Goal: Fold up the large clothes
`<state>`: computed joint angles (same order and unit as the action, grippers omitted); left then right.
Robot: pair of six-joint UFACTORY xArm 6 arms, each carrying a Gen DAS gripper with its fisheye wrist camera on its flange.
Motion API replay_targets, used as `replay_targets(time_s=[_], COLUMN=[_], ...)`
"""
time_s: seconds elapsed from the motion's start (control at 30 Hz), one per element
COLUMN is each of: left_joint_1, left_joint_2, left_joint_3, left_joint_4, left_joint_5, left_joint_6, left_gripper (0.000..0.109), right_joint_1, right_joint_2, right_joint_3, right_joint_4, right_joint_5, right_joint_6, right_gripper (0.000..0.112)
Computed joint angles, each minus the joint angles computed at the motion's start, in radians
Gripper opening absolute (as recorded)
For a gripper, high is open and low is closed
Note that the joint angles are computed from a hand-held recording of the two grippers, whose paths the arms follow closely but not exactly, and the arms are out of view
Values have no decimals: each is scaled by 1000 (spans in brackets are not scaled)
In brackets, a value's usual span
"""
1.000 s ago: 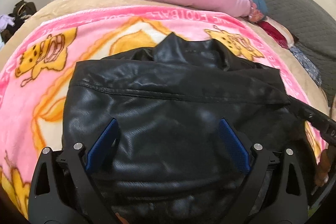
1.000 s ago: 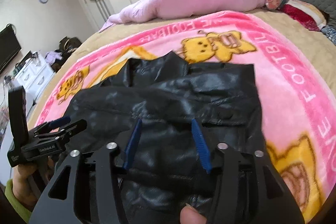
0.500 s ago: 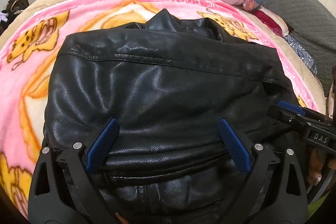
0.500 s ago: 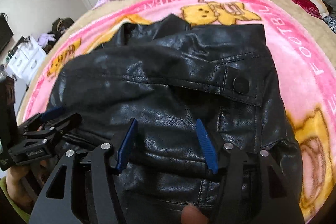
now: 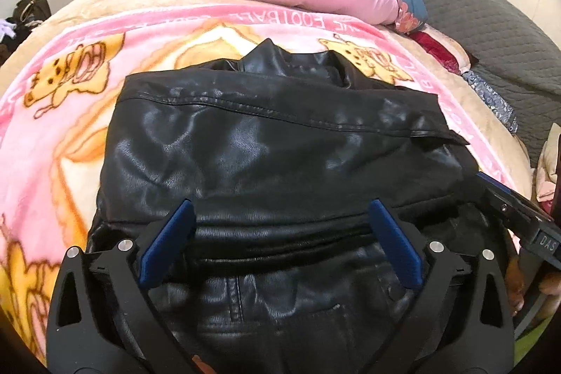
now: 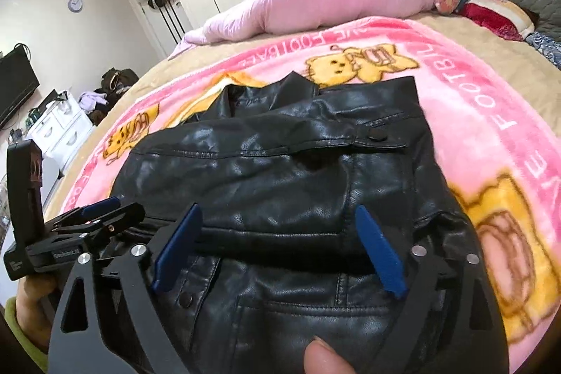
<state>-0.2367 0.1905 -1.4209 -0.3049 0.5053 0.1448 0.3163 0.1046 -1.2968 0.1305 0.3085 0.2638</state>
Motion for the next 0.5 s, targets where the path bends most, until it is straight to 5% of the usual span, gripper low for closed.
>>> replay_targets(time_s=[0.5], left_joint_1=[-8], left_joint_2=[-98], left_joint_3=[73], left_joint_4=[-123], left_joint_5=[-4], left_joint_6=[104], left_gripper=[93], right_joint_1=[-7], right_joint_2=[-182], right_joint_3=[164], right_joint_4=[-349], right_joint_5=[-8], right_joint_6=[348], right_gripper=[95])
